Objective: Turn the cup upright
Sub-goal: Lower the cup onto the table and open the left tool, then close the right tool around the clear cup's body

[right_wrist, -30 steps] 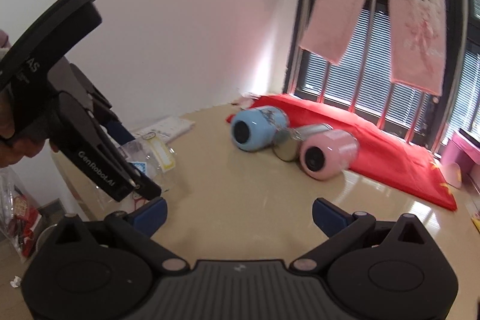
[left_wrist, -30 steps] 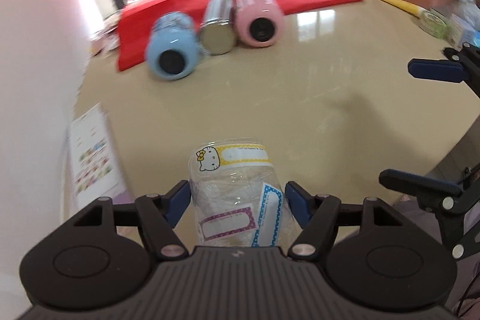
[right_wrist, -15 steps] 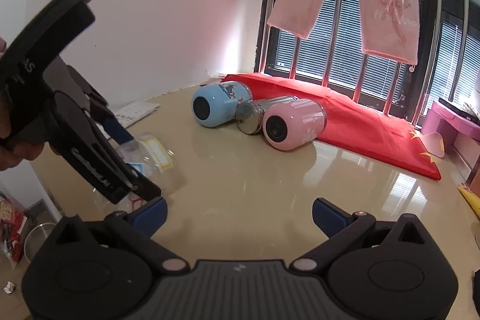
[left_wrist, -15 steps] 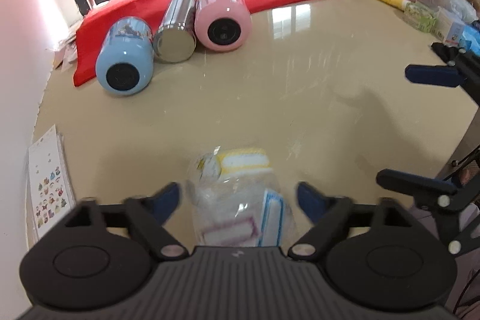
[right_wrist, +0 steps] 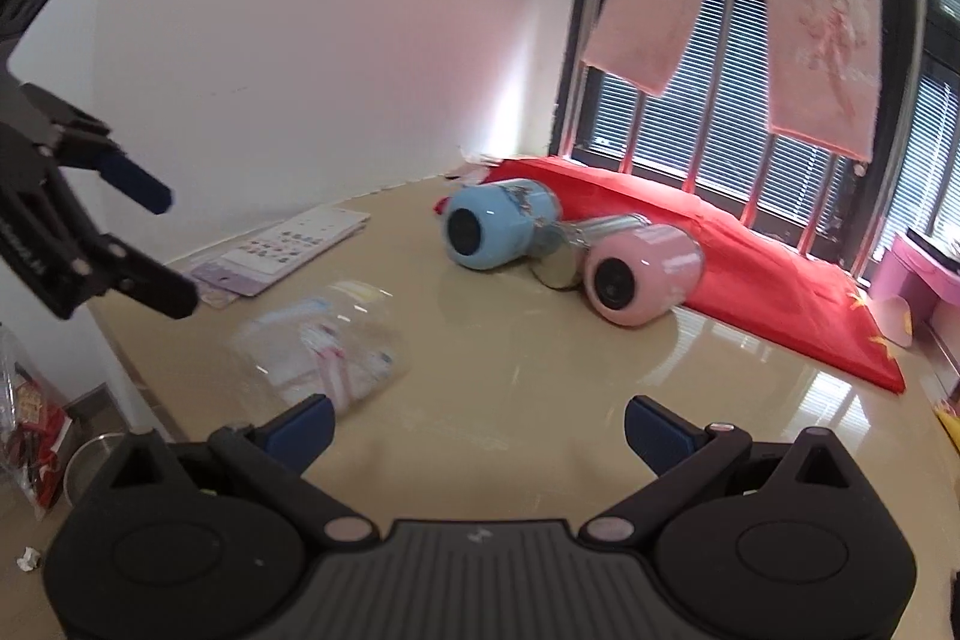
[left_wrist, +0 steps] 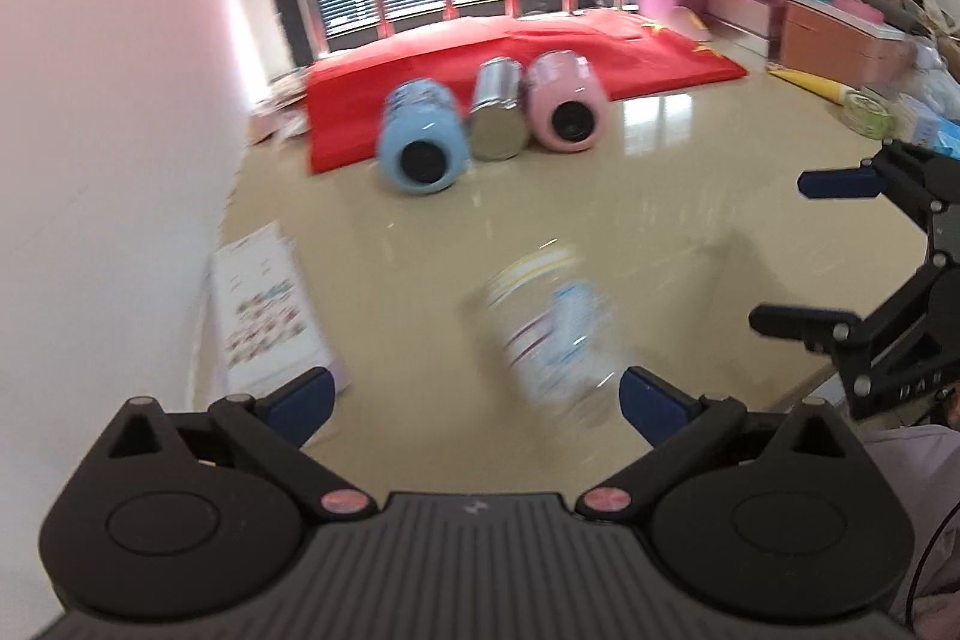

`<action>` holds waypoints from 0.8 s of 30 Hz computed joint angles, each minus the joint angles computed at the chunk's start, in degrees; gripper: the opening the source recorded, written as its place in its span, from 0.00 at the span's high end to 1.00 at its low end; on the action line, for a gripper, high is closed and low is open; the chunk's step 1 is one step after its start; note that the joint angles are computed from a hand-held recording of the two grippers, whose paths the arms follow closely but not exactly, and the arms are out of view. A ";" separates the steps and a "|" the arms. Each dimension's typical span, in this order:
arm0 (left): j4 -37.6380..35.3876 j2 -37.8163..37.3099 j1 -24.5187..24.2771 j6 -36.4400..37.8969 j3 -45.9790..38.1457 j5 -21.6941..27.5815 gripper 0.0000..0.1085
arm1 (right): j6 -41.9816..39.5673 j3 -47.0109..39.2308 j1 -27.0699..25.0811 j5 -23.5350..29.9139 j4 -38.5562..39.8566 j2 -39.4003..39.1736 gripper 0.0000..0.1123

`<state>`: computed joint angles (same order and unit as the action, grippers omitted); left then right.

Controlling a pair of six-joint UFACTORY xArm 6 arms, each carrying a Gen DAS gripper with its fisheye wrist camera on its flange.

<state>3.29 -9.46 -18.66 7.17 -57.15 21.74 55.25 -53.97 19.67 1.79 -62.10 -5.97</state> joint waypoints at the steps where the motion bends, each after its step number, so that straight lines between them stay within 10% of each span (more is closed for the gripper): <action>1: 0.06 -0.88 0.56 -0.14 1.08 -0.23 0.05 | -0.44 -0.42 0.61 0.49 0.52 0.32 0.08; 10: -1.00 -4.51 5.04 0.32 7.25 -3.41 0.05 | -13.82 -6.86 7.74 10.65 23.65 3.84 0.08; 15: 0.21 -3.91 6.21 -1.46 8.51 -5.68 0.05 | -24.93 -18.89 10.99 22.50 43.04 10.94 0.08; 24: -2.31 -1.48 8.62 0.45 8.51 -8.04 0.05 | -21.70 -48.94 11.96 49.66 55.07 29.76 0.08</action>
<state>0.98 -10.95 -10.05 7.62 -48.64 13.70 33.55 -102.91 31.63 51.46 -7.03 23.80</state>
